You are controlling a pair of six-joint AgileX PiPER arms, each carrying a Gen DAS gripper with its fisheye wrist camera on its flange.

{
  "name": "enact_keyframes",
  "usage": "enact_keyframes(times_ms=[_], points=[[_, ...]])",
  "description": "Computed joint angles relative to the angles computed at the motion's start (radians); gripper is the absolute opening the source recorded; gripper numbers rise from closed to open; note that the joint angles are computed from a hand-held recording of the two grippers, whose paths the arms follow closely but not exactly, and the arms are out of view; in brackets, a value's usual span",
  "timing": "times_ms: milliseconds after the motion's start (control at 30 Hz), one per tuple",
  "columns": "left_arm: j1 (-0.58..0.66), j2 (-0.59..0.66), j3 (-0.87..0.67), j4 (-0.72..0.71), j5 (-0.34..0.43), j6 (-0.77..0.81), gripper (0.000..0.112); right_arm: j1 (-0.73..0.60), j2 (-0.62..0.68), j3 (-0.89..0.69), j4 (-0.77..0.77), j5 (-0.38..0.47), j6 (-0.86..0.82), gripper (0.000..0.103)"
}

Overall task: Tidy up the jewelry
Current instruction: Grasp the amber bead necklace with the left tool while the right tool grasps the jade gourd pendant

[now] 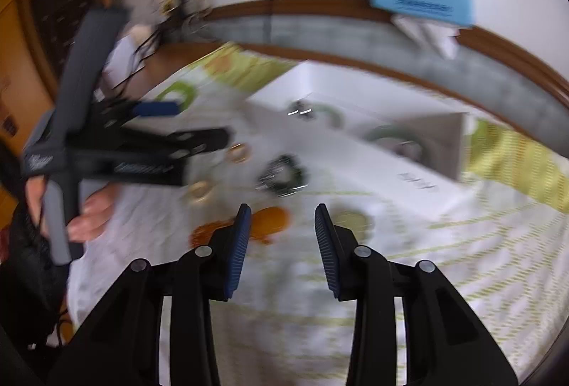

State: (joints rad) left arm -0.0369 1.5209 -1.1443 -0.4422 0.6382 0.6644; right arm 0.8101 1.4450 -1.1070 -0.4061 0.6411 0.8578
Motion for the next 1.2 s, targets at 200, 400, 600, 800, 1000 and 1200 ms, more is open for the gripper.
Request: enact_keyframes(times_ms=[200, 400, 600, 800, 1000, 1200], points=[[0.046, -0.055, 0.043, -0.246, 0.110, 0.293, 0.097, -0.133, -0.081, 0.075, 0.023, -0.027, 0.140, 0.046], [-0.064, -0.185, 0.202, -0.265, 0.080, 0.546, 0.094, -0.186, -0.114, 0.119, -0.013, -0.030, 0.248, 0.057], [-0.133, -0.116, 0.183, -0.106, 0.093, 0.441, 0.047, -0.195, -0.126, 0.134, -0.014, -0.033, 0.259, 0.057], [-0.108, -0.115, 0.189, -0.160, 0.117, 0.496, 0.021, -0.194, -0.108, 0.127, 0.043, -0.049, 0.201, 0.057], [-0.007, -0.043, 0.080, -0.209, 0.127, 0.367, 0.021, -0.170, -0.061, 0.092, 0.105, -0.049, 0.108, 0.051], [-0.015, -0.045, 0.072, -0.177, 0.071, 0.287, 0.021, -0.064, 0.021, 0.015, -0.009, 0.049, 0.139, 0.051]])
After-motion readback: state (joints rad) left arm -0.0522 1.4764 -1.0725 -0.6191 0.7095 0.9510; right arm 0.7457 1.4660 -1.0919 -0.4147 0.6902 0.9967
